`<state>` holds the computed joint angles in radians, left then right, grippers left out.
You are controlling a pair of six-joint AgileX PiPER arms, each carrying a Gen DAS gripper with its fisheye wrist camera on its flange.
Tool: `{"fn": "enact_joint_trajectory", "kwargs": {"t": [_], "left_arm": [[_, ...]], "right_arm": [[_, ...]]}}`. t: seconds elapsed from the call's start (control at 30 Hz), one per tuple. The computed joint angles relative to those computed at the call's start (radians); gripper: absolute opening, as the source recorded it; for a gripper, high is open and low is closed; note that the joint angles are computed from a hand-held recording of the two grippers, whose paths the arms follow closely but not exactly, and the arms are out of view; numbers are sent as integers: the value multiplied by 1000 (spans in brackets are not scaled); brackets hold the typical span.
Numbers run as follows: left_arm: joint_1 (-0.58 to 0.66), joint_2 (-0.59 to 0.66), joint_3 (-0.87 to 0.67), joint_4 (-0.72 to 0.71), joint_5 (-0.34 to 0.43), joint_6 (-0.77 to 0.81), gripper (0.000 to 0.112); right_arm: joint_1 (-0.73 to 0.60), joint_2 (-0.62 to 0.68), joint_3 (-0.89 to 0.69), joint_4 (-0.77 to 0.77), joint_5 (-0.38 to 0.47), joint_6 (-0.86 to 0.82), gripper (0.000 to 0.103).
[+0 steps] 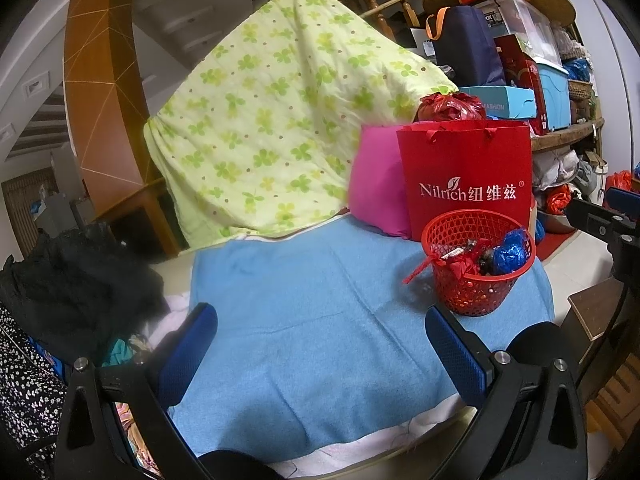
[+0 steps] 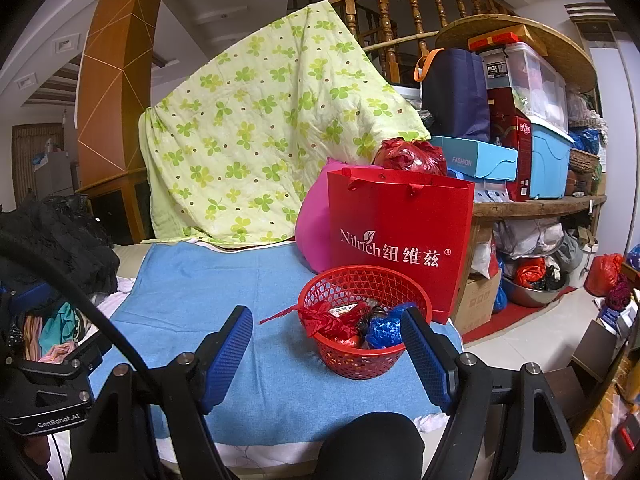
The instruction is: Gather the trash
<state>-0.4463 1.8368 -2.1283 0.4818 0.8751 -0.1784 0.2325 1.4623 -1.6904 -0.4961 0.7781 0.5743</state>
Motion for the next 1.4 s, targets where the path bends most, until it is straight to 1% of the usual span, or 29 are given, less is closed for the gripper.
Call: {"fn": "enact_joint_trajectory", "kwargs": {"t": [0.3, 0.43, 0.63, 0.67, 0.87, 0.9, 1.1, 1.23, 1.4], "left_arm": [[2, -1, 2, -3, 0, 4, 103], [-3, 2, -2, 1, 3, 2, 103], [2, -16, 41, 3, -19, 0, 103], [-1, -5, 19, 3, -9, 0, 103], [1, -10, 35, 4, -21, -1, 103], [5, -18, 52, 4, -32, -3, 103], [0, -9, 29, 1, -18, 5, 103], [2, -14, 42, 4, -24, 0, 103], [8, 12, -2, -16, -2, 27, 103]], "right_arm": [[-5, 4, -7, 7, 2, -9, 79], [-5, -2, 18, -1, -13, 4, 79], [-6, -1, 13, 0, -12, 2, 79], [-7, -2, 15, -1, -14, 4, 79], [-7, -6, 50, -32, -43, 43, 79], [-5, -4, 47, -33, -42, 44, 79], [-1, 4, 24, -37, -19, 42, 79], [-5, 15, 6, -24, -4, 29, 79], [-17, 48, -27, 5, 10, 4, 79]]}}
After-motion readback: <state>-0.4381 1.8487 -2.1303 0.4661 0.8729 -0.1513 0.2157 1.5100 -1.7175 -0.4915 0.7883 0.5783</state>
